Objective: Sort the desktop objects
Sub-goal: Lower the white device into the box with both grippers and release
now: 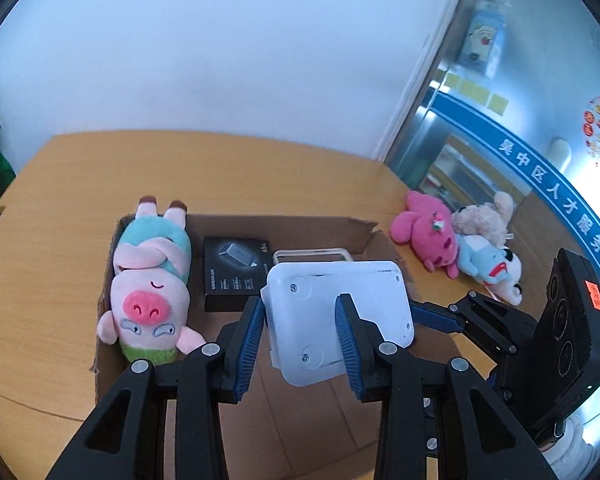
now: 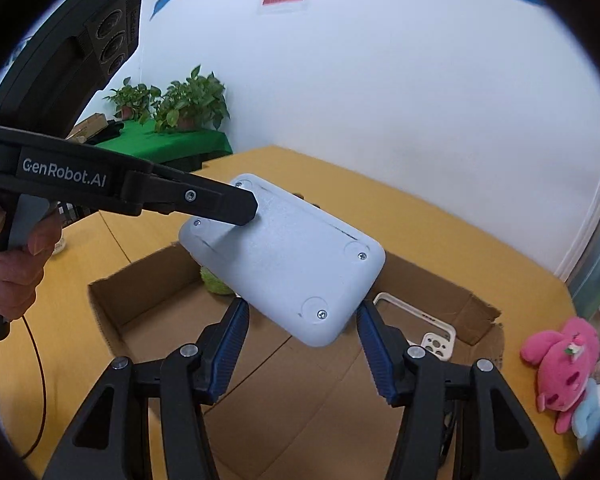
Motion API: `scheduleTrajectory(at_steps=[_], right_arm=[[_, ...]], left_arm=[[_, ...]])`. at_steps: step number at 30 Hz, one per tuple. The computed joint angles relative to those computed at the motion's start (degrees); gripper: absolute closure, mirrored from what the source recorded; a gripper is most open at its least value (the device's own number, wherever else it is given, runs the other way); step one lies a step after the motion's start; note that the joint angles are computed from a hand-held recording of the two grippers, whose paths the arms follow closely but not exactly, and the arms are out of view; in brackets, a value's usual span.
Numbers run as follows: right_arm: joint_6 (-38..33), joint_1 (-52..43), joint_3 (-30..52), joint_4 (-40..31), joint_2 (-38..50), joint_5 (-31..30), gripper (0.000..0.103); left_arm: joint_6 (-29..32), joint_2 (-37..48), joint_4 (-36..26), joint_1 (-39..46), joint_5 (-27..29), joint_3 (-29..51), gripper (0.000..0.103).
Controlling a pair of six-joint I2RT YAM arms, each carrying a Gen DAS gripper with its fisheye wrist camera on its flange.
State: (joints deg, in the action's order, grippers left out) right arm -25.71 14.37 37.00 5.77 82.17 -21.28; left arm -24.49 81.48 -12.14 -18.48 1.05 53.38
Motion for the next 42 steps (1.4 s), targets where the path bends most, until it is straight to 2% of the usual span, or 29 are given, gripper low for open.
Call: scheduleTrajectory(at_steps=[3, 8, 13, 16, 19, 24, 27, 29, 31, 32, 33, 36, 38, 40, 42], right_arm=[[-0.3, -0.4, 7.4, -1.3, 10.9, -0.5, 0.048], [-1.2, -1.4, 19.6, -7.6, 27.3, -1.1, 0.048], [-2.2, -1.9, 28.9, -16.1, 37.3, -1.0, 0.048], [-2.5, -1.2, 35.0, -22.3, 42.5, 0.4, 0.048], [-2.7, 0.1, 38.2, -25.1, 45.1, 3.5, 0.047], [-0.3, 1.3, 39.3, -26.2, 46.2, 4.5, 0.044], [1.1, 1.3, 37.0, -25.7, 42.9, 4.5, 0.043], [1.6, 1.1, 33.3, -24.2, 38.0, 4.8, 0.037], [2.9, 0.7, 27.1, -20.9, 30.2, 5.5, 0.030], [4.3, 0.1, 22.1, -18.2, 24.0, 5.3, 0.024], [5.7, -0.1, 18.6, -16.2, 19.6, 5.1, 0.021], [9.2, -2.3, 5.7, -8.8, 4.9, 4.6, 0.016], [13.0, -1.9, -1.2, -3.1, -1.0, 6.0, 0.014], [14.3, -3.1, -8.8, 1.1, -6.6, 6.3, 0.014], [16.4, -4.4, -15.5, 9.1, -7.3, 8.8, 0.014]], left_arm=[[0.1, 9.0, 0.8, 4.1, 4.7, 4.2, 0.071], [0.9, 21.2, -0.4, 6.4, 7.9, 10.3, 0.072], [-1.0, 31.1, -1.9, 8.1, 11.2, 15.5, 0.072], [-2.0, 35.0, -4.3, 7.9, 11.2, 18.5, 0.072], [-1.7, 38.7, -7.9, 7.4, 9.9, 21.9, 0.073], [-1.4, 38.4, -8.7, 7.6, 8.8, 22.1, 0.072], [-0.7, 34.8, -9.2, 6.5, 5.3, 20.5, 0.072], [-0.2, 28.9, -7.3, 5.6, 3.0, 16.4, 0.071], [1.1, 20.6, -5.1, 3.4, -2.3, 11.1, 0.058], [1.9, 16.0, -3.8, 1.8, -5.9, 8.1, 0.046], [2.2, 11.9, -2.5, -0.1, -9.7, 5.3, 0.028], [3.0, -0.7, 2.6, -8.9, -23.0, -4.4, 0.004], [0.5, -5.7, 3.0, -15.6, -31.7, -8.9, 0.001], [-6.1, -8.3, 2.9, -22.9, -42.9, -13.3, 0.001], [-10.6, -10.2, 6.2, -28.5, -50.7, -18.6, 0.001]])
